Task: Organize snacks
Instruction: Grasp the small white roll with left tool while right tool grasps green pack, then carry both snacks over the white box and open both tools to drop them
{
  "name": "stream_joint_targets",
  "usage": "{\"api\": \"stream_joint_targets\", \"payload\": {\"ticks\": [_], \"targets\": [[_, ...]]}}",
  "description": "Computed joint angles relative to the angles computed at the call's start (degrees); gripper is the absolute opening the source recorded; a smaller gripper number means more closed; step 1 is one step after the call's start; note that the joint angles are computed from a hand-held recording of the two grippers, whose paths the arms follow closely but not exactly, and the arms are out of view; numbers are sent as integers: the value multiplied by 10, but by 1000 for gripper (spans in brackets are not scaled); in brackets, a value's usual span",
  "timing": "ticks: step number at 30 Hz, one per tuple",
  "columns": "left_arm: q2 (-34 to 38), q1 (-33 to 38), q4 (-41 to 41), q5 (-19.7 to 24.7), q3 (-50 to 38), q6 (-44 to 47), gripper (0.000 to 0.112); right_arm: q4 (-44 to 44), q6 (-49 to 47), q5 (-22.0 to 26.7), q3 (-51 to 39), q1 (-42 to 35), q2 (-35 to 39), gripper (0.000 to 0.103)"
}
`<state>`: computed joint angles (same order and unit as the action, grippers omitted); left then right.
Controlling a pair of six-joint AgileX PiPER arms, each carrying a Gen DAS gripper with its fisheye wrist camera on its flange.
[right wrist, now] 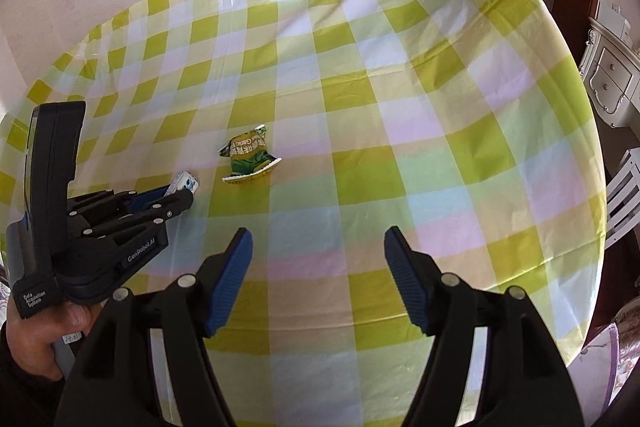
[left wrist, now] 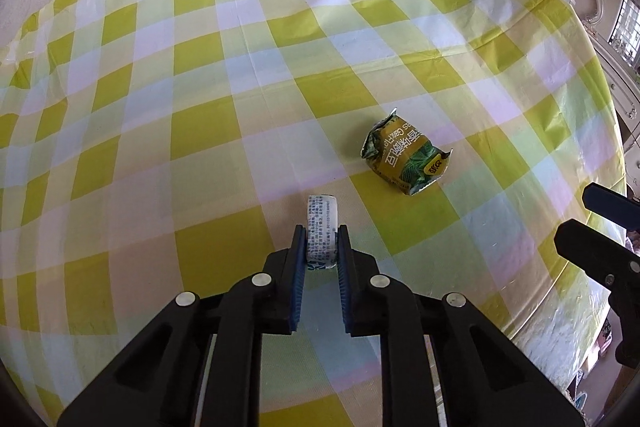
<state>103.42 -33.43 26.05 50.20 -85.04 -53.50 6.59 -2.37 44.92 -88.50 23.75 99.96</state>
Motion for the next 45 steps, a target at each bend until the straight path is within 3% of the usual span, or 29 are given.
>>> {"api": "stream_joint_targets", "payload": {"ticks": [6, 16, 19, 23, 34, 36, 45], "targets": [[-38, 14, 4, -31, 48, -37, 15, -43, 26, 26, -110, 42, 89, 69], [-71, 27, 16, -47, 94, -77, 15, -80, 50, 63, -245, 88, 198, 68], [-78, 33, 13, -54, 104, -81, 15, -90, 62, 73, -278, 94, 222, 66], [-83, 36, 12, -59, 111, -83, 15, -82, 69, 96, -317, 93, 251, 56], [-84, 38, 7, -66, 116, -83, 15, -84, 65, 80, -307, 96, 246, 44], [-84, 38, 8, -67, 117, -83, 15, -82, 64, 74, -296, 95, 238, 39], [-86, 32, 12, -68, 120, -90, 15, -73, 66, 33, -196, 85, 177, 37]]}}
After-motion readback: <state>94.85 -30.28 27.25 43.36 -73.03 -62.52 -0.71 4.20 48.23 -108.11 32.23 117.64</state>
